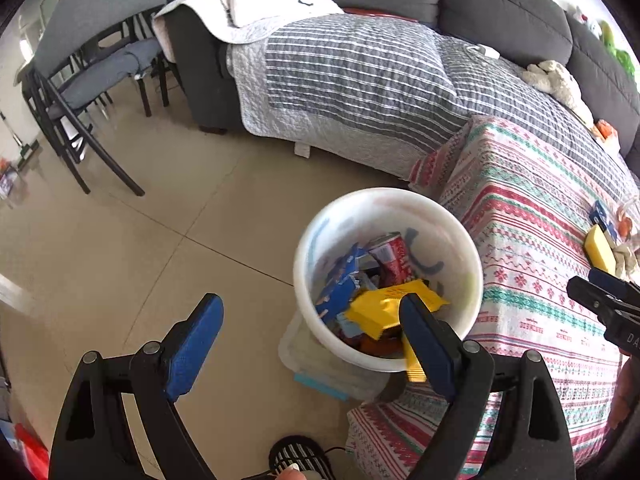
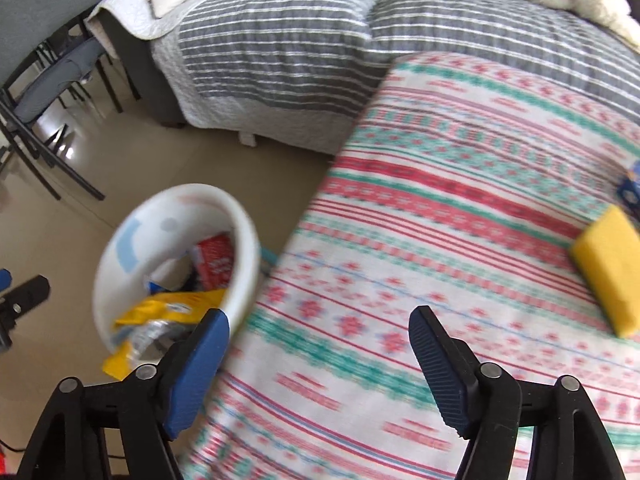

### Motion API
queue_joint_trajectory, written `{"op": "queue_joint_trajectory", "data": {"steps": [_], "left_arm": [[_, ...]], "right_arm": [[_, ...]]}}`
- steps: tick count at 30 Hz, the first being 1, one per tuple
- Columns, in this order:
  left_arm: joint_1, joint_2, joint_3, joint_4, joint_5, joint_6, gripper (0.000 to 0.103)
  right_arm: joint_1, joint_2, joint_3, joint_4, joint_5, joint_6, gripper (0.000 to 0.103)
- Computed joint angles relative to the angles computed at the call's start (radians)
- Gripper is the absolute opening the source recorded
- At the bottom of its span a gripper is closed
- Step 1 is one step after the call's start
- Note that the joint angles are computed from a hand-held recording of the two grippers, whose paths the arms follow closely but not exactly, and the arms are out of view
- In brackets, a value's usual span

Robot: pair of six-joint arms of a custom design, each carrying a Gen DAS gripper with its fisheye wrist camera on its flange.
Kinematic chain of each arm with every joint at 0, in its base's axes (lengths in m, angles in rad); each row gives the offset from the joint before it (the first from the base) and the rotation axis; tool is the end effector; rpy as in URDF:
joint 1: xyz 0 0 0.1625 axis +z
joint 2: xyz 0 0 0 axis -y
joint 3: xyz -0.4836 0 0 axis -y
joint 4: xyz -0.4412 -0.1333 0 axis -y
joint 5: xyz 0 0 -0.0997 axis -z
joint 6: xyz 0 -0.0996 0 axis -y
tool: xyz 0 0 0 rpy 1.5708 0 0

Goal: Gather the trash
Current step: 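Grasp the yellow sponge on the tablecloth with the right tool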

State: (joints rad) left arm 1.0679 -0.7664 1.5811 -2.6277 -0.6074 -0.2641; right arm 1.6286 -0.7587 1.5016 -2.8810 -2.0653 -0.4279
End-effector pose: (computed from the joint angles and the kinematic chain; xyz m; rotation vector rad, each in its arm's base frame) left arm -0.1786 -0.7709 0.1456 0.1253 2.2407 -0.6908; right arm 0.1325 -0.8008 0.1764 0.4217 -2.4657 0.5990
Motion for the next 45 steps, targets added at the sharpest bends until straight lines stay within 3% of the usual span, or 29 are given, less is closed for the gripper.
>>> {"op": "queue_joint_trajectory", "data": {"steps": [5, 19, 23, 27, 34, 38, 45], "left_arm": [[-0.015, 0.026, -0.021, 0.007, -0.016, 0.025, 0.103], [-0.043, 0.118, -0.129, 0.1, -0.043, 0.022, 0.103], [-0.047, 0.142, -0.166, 0.115, -0.048, 0.026, 0.103], [-0.047, 0.164, -0.199, 0.133, -0.06, 0.027, 0.103], [-0.053, 0.197, -0.24, 0.166, -0.073, 0.023, 0.103], [-0.061, 0.21, -0.249, 0.165, -0.082, 0.034, 0.103], [-0.078, 0.221, -0.252, 0.157, -0.114, 0.038, 0.103]], "right_arm": [[-0.028, -0.041, 0.025, -0.024, -0.032, -0.008, 0.082], [-0.109, -0.017, -0.103, -0.074, -0.226, -0.125, 0.086], [-0.126, 0.007, -0.131, -0.127, -0.25, -0.217, 0.087], [-0.139, 0.03, -0.162, -0.106, -0.253, -0.256, 0.087], [-0.151, 0.045, -0.193, -0.067, -0.216, -0.24, 0.086], [-0.158, 0.028, -0.181, -0.04, -0.167, -0.214, 0.073], [-0.146, -0.006, -0.154, 0.018, -0.217, -0.115, 0.067]]}}
